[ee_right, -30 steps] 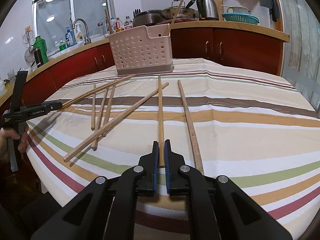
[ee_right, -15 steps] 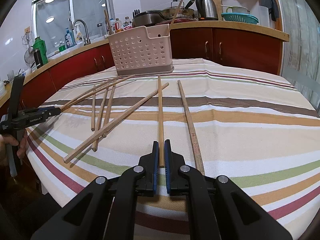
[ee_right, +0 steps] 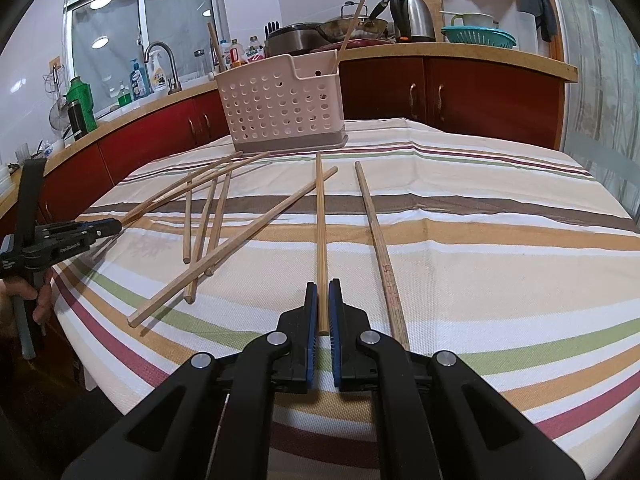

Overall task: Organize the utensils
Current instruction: 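Close the left tool on a chopstick while the right tool grasps another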

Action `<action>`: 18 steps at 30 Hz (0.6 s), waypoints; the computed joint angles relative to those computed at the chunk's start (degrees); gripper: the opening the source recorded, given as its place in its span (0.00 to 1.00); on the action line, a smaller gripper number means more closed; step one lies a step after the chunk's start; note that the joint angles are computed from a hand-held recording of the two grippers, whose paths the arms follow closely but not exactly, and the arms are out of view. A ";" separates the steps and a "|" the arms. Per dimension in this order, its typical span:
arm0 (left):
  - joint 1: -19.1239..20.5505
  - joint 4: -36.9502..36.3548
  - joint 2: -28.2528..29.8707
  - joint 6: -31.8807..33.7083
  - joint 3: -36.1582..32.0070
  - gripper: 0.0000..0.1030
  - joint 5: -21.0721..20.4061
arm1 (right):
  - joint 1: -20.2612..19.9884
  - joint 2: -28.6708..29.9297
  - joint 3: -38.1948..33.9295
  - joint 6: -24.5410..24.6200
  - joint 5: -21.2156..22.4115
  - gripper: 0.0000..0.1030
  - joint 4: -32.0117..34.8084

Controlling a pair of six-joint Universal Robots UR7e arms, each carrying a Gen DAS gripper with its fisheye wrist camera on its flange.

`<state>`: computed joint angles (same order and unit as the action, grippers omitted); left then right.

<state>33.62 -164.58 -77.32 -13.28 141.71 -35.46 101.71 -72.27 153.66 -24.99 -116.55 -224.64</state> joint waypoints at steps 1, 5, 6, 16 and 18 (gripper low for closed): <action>-0.52 -0.46 -0.06 0.01 0.31 0.10 0.57 | 0.01 0.08 0.06 -0.03 -0.05 0.06 -0.22; -2.63 -1.67 -1.19 -0.15 1.49 0.06 2.56 | 0.08 0.07 0.41 0.14 -0.04 0.06 -0.97; -3.47 -2.11 -1.64 -0.30 1.90 0.06 3.57 | 0.19 -0.06 0.46 0.18 -0.07 0.06 -1.12; -8.84 -3.04 -5.26 -0.63 3.65 0.06 7.75 | 3.76 -2.01 -0.19 -0.43 -1.45 0.06 -2.22; -9.78 -3.33 -5.82 -0.69 3.79 0.06 8.55 | 4.96 -2.46 -0.46 -0.38 -2.10 0.06 -2.14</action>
<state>23.84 -167.91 -83.13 -13.96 145.51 -26.91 106.68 -74.72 153.20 -25.37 -118.65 -226.77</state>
